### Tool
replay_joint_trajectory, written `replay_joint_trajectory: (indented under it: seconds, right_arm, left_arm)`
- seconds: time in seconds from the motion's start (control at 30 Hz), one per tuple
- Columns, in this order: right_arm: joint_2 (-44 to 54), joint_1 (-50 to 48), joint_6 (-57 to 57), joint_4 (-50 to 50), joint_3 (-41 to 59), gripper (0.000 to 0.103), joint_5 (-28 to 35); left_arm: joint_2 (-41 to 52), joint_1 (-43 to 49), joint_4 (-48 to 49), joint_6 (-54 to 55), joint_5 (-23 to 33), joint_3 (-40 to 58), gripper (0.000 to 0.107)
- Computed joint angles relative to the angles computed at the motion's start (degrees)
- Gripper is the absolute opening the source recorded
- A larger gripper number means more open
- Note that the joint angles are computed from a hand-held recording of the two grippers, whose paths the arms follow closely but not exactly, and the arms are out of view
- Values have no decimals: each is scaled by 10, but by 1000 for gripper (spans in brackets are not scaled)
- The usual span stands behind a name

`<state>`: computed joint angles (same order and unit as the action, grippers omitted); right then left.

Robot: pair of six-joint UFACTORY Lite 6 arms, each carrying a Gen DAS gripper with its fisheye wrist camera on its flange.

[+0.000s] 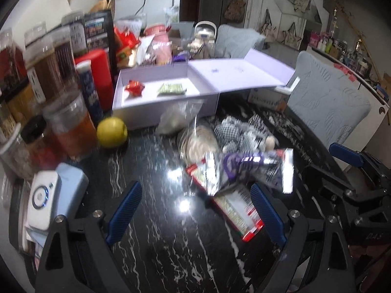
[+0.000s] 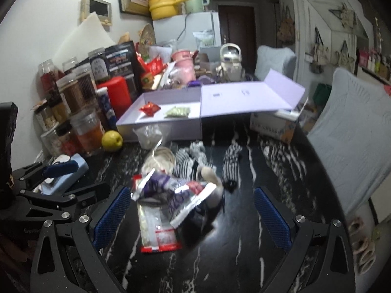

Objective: Organize soft objects
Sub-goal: 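Withdraw both open tools from the box back over the table, then grasp the purple-and-silver bag with the left tool while the right tool grasps the long red-and-white packet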

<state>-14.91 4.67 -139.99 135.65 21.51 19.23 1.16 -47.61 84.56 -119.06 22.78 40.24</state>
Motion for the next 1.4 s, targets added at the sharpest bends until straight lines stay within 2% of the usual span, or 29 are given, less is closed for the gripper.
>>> replay_joint_trajectory:
  seconds: [0.17, 0.33, 0.5, 0.63, 0.73, 0.77, 0.83, 0.9, 1.0, 1.23, 1.4]
  right_arm:
    - [67, -14, -7, 18, 3, 102, 37]
    - [106, 12, -120, 137, 8, 102, 39]
    - [144, 34, -230, 240, 12, 102, 67]
    - [186, 20, -202, 191, 33, 101, 100]
    - [219, -1, -142, 125, 58, 85, 117]
    - [226, -5, -122, 103, 64, 75, 122]
    - [240, -11, -80, 60, 78, 68, 131]
    - [247, -8, -67, 47, 83, 55, 138]
    - [239, 5, -72, 45, 78, 42, 145]
    - [172, 57, -139, 87, 17, 43, 184]
    - [163, 104, -135, 65, 0, 43, 197]
  left_arm:
    - [24, 10, 7, -23, -9, -13, 91]
    - [31, 30, 42, -76, -36, -36, 91]
    - [66, 42, 46, -85, -53, -27, 91]
    - [82, 55, 50, -86, -68, -18, 91]
    - [80, 60, 52, -86, -68, -19, 91]
    - [78, 64, 51, -83, -65, -20, 91]
    - [71, 73, 43, -74, -63, -23, 91]
    - [55, 87, 45, -75, -65, -33, 92]
    - [28, 99, 38, -71, -57, -47, 92]
    - [-23, 130, 20, -60, -49, -77, 92]
    - [-62, 140, -11, -30, -28, -99, 92]
